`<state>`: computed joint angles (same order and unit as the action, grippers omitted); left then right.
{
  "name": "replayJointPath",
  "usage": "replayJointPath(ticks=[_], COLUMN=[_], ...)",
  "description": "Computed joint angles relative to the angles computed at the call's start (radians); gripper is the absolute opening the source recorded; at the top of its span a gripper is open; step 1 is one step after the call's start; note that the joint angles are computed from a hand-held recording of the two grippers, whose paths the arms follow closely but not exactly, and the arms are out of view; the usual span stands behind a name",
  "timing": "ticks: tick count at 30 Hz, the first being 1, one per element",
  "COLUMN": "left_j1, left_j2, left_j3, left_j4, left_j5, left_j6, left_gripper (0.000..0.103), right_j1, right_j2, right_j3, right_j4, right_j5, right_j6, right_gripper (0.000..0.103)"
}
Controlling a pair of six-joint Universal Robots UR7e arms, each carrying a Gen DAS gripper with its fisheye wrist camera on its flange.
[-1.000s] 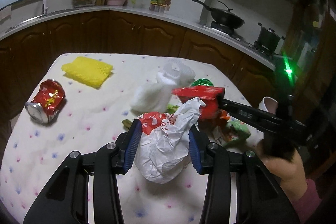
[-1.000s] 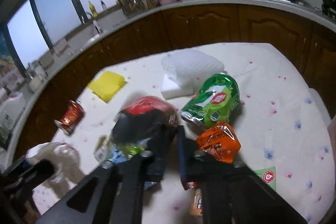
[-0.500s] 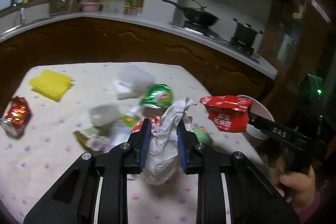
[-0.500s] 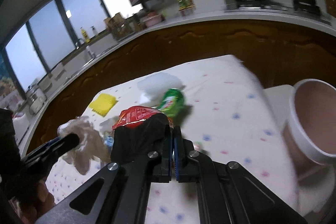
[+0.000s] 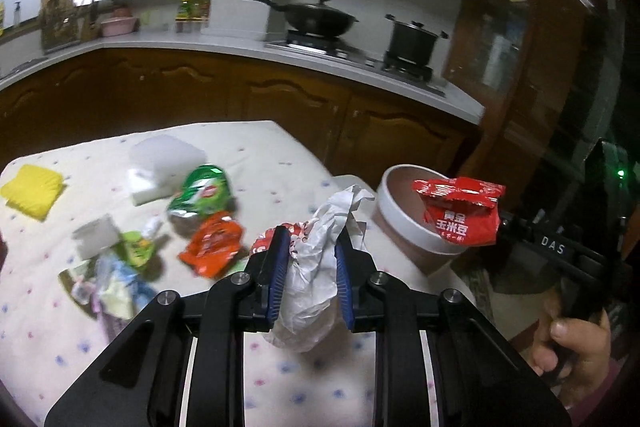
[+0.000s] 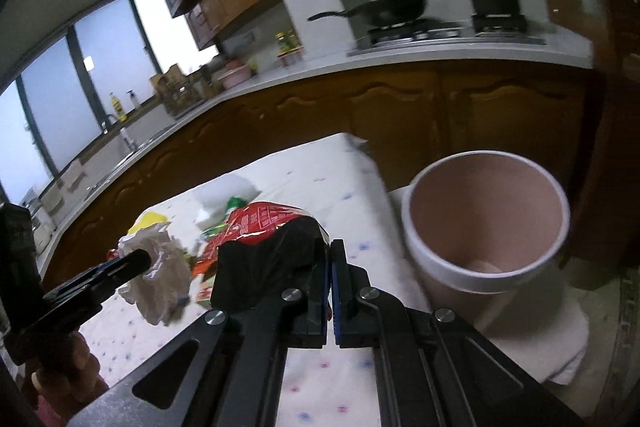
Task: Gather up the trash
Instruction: 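Carry the white bag and red chip bag over the pink bin with both tools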
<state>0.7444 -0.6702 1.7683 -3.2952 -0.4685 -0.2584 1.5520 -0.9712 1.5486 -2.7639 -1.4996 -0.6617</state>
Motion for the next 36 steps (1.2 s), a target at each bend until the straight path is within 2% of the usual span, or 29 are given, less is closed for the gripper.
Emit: replayJointPath(ticks=[7,18,23,29,36], left_j1=[0.011,0.062,0.091,0.137,0.177], left_j2=[0.064,0.164,0.237,0.339,0.433], left_j3=[-0.117,-0.338,-0.489,-0.704,-0.893], left_j4=[0.022,0.089,0.159,0.329,0.514], left_j5=[-0.061,-0.194,-0.244,-0.326,-0.363], left_j6=[0.076,0.167,0.193,0.17,0.107], left_gripper=[0.021,0.021,0.021,0.021,0.022], right_j1=[-0.03,-0.059,-0.07,-0.072,-0.069], right_j2=[0.006,0.043,0.084,0.153,0.231], right_j3=[-0.039,-0.132,-0.208,-0.328,-0.448], right_j4=[-0.025,-0.034,-0.013,0.035,0.103], right_j5=[-0.024,-0.068,-0.097,-0.144,-0.205], right_j6=[0.032,0.057,0.07,0.072,0.06], right_gripper=[0.001,0.001,0.001,0.001,0.004])
